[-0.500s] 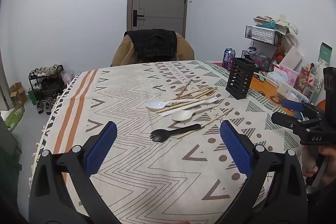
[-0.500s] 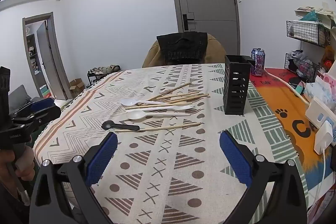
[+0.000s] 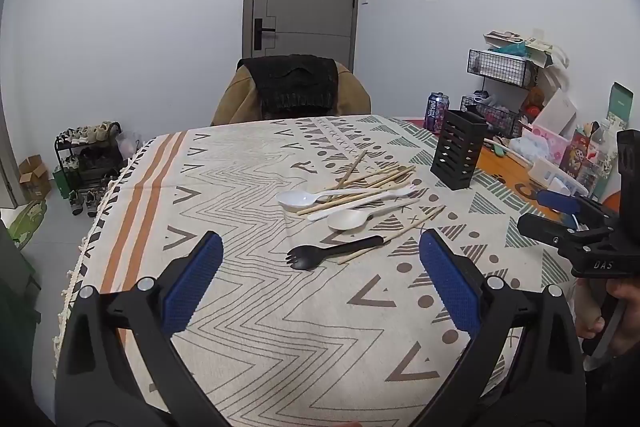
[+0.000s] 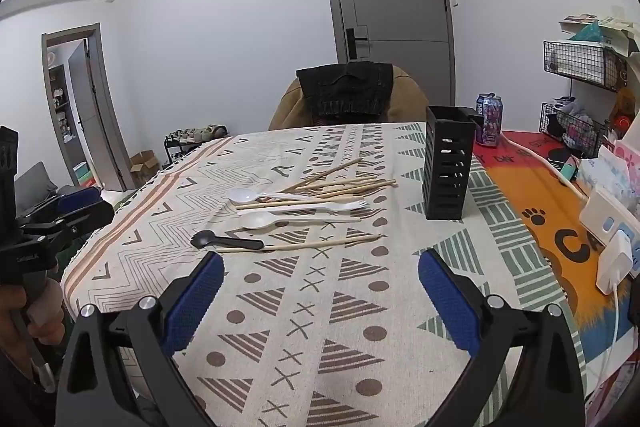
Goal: Organize utensils
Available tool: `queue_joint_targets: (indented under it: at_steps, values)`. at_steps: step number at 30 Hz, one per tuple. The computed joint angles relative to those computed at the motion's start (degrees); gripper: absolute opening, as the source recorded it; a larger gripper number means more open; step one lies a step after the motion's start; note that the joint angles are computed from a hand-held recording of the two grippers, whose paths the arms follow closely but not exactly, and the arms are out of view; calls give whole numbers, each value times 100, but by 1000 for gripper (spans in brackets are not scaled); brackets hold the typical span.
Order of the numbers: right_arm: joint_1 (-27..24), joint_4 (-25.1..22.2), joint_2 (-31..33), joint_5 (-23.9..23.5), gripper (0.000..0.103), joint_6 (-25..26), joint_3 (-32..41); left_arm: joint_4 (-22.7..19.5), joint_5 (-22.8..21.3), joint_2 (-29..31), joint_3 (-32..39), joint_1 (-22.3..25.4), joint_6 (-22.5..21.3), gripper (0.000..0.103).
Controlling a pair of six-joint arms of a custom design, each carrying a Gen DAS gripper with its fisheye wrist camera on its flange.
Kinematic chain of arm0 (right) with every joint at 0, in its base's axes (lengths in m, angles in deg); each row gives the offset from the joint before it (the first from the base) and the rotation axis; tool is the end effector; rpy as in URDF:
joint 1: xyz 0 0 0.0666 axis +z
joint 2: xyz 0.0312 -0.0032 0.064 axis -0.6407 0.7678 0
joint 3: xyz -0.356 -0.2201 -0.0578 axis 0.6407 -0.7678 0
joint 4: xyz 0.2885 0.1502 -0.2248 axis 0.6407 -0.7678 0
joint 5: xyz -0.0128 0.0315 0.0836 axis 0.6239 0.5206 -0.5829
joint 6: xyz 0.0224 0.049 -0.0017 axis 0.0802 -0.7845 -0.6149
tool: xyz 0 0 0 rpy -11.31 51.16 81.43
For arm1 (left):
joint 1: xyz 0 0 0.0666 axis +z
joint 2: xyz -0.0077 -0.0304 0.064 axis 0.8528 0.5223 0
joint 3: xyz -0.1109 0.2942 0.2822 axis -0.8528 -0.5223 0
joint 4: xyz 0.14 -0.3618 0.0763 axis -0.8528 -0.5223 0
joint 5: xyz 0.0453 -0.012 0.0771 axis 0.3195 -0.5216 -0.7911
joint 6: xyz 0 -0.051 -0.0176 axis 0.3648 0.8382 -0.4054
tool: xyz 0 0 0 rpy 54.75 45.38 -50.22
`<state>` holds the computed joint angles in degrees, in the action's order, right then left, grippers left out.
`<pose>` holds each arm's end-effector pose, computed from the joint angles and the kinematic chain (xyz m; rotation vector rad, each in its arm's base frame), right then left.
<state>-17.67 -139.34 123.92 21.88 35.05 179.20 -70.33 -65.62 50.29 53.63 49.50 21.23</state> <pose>0.6110 0.2610 0.5863 -0.6323 2.0103 0.5609 0.5076 -0.0704 0.5938 -0.2420 2.0438 0.0799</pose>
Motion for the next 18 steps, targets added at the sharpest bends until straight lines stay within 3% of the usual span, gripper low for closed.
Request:
queue_joint_targets:
  at_steps: [18]
  values:
    - [20, 53, -39, 18, 96, 21, -81, 291, 191, -98, -157, 39, 107, 98]
